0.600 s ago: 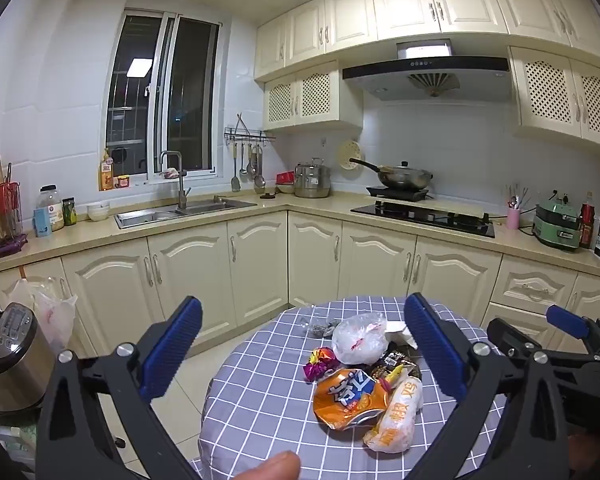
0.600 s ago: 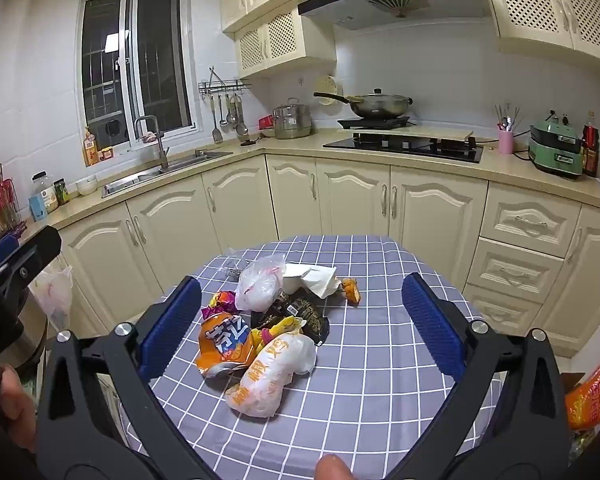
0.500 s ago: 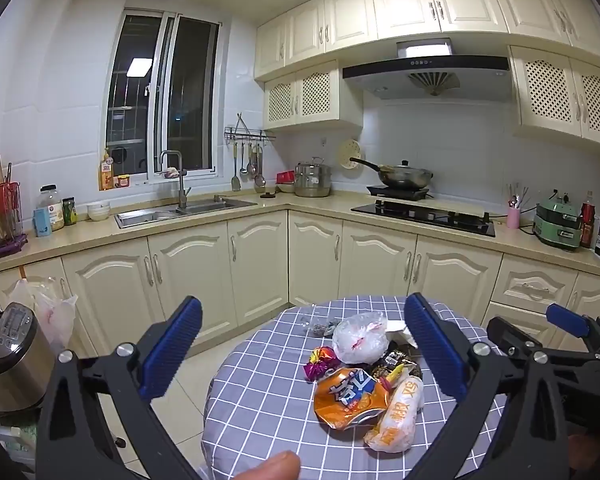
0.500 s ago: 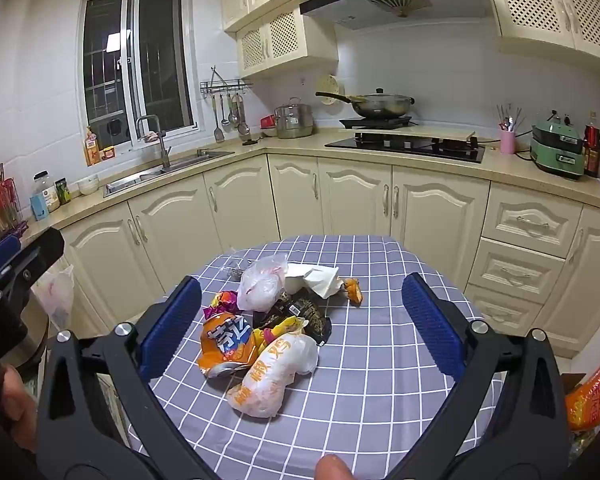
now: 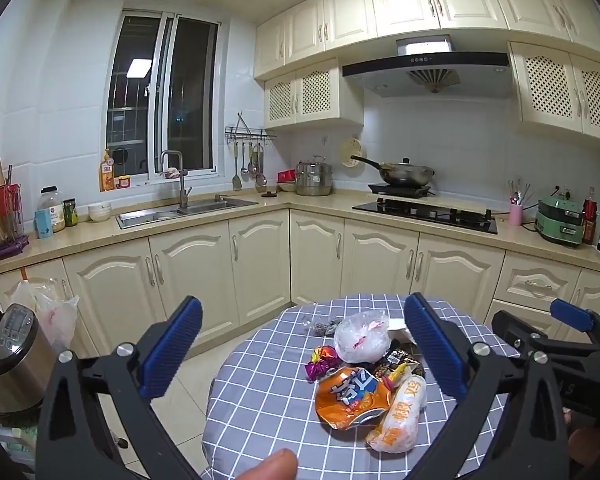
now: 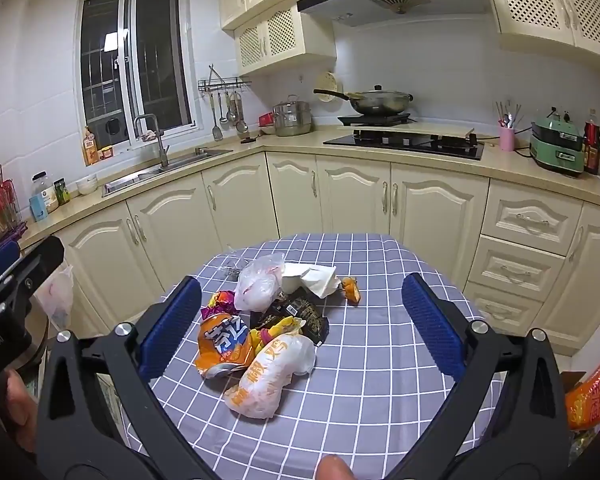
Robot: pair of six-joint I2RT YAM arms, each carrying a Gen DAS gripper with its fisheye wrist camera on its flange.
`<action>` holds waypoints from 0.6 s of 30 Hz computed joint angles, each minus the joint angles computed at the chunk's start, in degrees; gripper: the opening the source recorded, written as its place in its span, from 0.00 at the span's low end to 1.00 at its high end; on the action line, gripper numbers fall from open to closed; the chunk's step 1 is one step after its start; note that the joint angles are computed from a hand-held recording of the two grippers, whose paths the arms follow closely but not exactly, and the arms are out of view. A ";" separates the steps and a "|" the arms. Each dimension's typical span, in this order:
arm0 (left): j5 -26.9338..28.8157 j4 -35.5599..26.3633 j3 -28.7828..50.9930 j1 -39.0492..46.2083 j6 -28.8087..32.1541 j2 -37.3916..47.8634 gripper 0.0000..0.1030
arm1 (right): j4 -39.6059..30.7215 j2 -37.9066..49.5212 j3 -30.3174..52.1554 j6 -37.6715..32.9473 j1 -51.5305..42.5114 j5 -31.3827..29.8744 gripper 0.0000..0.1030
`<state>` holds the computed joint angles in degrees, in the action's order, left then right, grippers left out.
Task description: Collect trash
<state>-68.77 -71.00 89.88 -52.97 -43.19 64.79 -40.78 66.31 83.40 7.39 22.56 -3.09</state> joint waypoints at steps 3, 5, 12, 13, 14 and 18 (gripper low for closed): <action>0.72 0.82 -0.51 0.60 0.52 -0.40 0.96 | -0.40 0.42 0.65 -0.22 -1.00 -1.04 0.95; 1.33 1.31 -0.68 0.95 0.92 -0.77 0.96 | -0.40 0.61 0.75 -0.33 -1.18 -1.34 0.95; 3.55 5.45 -3.70 3.07 3.12 -1.95 0.96 | -0.95 1.45 1.43 -0.53 0.12 -0.71 0.95; 3.94 6.12 -4.07 3.28 3.55 -2.21 0.96 | -0.54 1.46 0.97 -0.43 0.45 -0.45 0.95; 4.23 6.73 -4.42 3.44 3.94 -2.44 0.96 | -0.49 1.46 0.91 -0.50 0.50 -0.37 0.95; 4.80 7.99 -5.26 3.81 4.71 -2.79 0.96 | -0.52 1.69 0.98 -0.42 0.34 -0.33 0.95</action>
<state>-63.98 -63.01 84.62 -49.16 -38.48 62.00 -41.30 68.00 84.38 6.97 22.90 -3.41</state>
